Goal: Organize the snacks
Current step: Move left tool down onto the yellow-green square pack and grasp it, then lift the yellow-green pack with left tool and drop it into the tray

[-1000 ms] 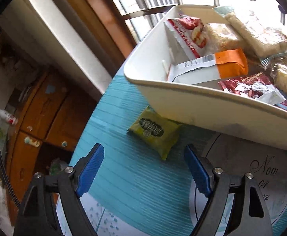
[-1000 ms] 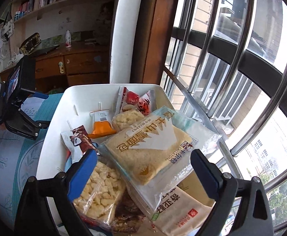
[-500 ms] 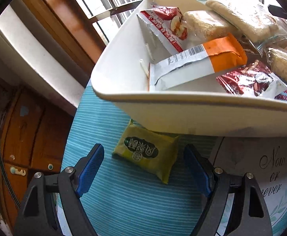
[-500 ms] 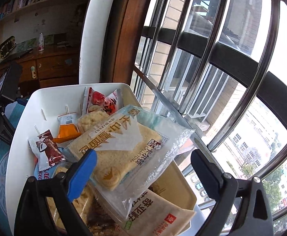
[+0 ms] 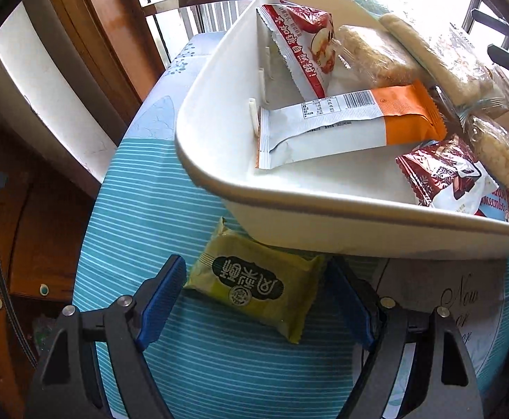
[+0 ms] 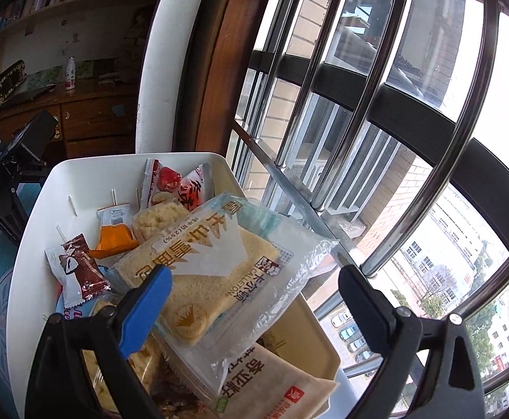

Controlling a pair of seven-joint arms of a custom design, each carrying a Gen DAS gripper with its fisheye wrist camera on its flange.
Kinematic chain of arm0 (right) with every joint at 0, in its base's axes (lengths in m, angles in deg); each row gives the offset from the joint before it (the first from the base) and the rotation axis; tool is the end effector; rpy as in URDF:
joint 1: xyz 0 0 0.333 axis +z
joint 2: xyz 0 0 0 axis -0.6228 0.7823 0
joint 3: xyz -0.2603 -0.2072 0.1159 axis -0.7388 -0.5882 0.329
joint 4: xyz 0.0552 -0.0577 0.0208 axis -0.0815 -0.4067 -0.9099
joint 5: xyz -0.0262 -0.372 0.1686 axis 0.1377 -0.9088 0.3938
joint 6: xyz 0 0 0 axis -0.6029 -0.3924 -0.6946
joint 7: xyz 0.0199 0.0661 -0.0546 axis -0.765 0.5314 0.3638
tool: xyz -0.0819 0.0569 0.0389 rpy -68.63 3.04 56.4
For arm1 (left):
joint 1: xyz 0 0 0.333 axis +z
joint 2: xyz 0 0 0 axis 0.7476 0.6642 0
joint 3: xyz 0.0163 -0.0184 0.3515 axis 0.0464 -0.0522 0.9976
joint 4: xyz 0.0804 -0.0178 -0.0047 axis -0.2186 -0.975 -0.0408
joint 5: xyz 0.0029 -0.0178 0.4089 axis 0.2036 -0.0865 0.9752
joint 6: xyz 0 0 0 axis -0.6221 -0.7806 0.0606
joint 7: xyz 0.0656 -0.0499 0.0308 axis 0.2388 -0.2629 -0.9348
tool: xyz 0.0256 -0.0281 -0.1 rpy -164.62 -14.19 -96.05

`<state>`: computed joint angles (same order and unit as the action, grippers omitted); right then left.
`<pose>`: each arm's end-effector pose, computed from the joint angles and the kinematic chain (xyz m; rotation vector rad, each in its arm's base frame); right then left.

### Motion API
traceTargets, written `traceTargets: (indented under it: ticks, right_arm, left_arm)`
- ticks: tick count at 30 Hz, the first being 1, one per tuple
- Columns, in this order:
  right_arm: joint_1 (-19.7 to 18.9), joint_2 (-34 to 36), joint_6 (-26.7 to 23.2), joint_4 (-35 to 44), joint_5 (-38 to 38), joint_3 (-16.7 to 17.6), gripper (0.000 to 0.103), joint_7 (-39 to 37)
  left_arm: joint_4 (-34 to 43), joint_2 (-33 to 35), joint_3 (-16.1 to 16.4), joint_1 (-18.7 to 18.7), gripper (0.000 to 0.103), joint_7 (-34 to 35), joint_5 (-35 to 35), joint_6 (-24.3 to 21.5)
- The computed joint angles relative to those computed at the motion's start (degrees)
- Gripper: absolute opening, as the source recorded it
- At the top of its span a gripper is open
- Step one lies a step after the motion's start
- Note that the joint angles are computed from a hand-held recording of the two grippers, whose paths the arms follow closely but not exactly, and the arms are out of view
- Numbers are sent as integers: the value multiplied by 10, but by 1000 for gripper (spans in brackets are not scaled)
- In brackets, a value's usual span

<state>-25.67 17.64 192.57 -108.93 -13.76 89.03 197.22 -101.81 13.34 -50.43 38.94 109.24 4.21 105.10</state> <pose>0.2687 0.1146 0.4687 -1.5204 2.1458 -1.2599 0.5997 -0.2591 0.3753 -0.1851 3.0406 -0.6058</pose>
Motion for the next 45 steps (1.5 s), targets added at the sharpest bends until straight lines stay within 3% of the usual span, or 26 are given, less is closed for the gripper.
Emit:
traceTargets:
  ticks: [5, 13, 19, 25, 30, 45]
  right_arm:
    - [0, -4, -9, -1, 2, 5, 97, 4]
    - [14, -7, -5, 0, 8, 8, 97, 6]
    - [21, -18, -4, -2, 9, 10, 97, 0]
    - [22, -35, 6, -10, 13, 5, 97, -4]
    - [20, -53, 22, -22, 19, 0, 97, -8]
    - [13, -127, 83, -56, 65, -35, 97, -105]
  left_arm:
    - [0, 2, -1, 6, 73, 3, -12, -5]
    - [-74, -39, -6, 13, 64, 39, -71, 66]
    - [-118, -69, 8, 8, 62, -5, -69, 94]
    - [-185, -116, 25, -8, 60, -143, -17, 145]
    - [-244, -171, 28, -11, 60, -244, 7, 148]
    - [-333, -370, 35, -30, 60, -479, -26, 57]
